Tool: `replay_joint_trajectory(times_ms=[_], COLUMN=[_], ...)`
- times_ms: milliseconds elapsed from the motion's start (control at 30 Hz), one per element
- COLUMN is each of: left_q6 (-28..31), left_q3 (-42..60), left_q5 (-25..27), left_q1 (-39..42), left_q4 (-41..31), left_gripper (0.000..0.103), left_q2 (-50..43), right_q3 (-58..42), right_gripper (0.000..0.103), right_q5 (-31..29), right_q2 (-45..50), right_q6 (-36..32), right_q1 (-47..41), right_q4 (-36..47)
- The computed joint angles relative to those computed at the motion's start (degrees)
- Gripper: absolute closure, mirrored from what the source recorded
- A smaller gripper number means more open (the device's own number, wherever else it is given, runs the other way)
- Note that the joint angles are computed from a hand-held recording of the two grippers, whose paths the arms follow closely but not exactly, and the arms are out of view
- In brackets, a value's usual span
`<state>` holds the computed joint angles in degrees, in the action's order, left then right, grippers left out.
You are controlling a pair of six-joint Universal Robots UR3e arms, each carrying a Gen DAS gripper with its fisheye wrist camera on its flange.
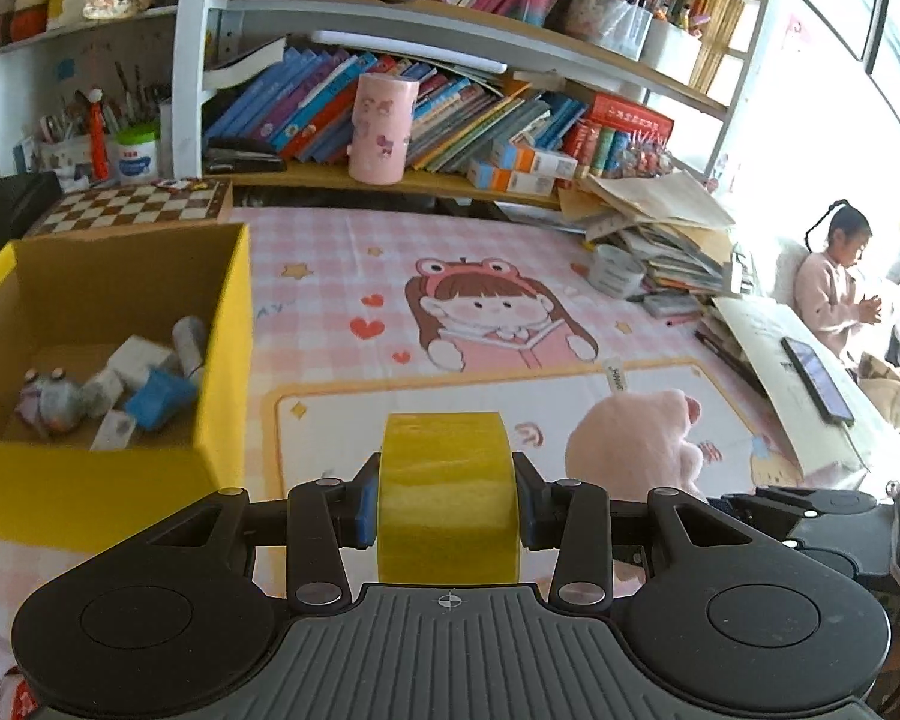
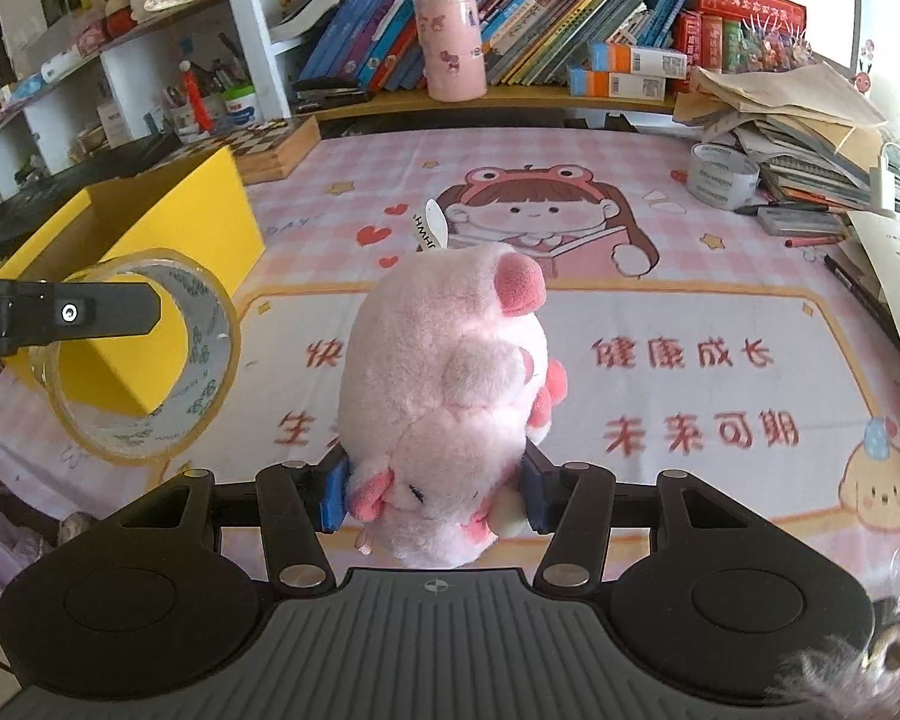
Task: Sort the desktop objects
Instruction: 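Lift the plush pig and tape roll and carry both toward the yellow box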
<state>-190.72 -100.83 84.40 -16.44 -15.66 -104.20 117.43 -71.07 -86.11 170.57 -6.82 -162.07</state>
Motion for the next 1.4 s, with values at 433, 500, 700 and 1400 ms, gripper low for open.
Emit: replay_joint_trajectory(times_ms=[433,500,700,1400], left_q6=[6.44,7.69,11.35,27.70], left_q3=[-22.68,-25.72,-33.24,-43.26], left_q5=[-8.28,-9.92,-13.69,-30.77], left_q1=[9.37,11.38,17.48,46.80], left_q4=[1.79,1.00,-1.93,-35.96], left_gripper=[0.063,0.063,0.063,0.063], left_q2=[18.56,21.73,31.13,67.13], right_q3=[6.17,6.55,7.06,-3.09], right_gripper=[0.053,0.053,0.053,0.053], right_q5=[-10.08,-11.35,-13.89,-13.66], right_q2=[-5.88,-6.15,-6.21,1.88], right_q6=[7.19,8.48,12.70,13.86], right_q1=[13.20,15.24,20.84,32.53], right_q4=[-0.87,-0.98,-1.17,1.23])
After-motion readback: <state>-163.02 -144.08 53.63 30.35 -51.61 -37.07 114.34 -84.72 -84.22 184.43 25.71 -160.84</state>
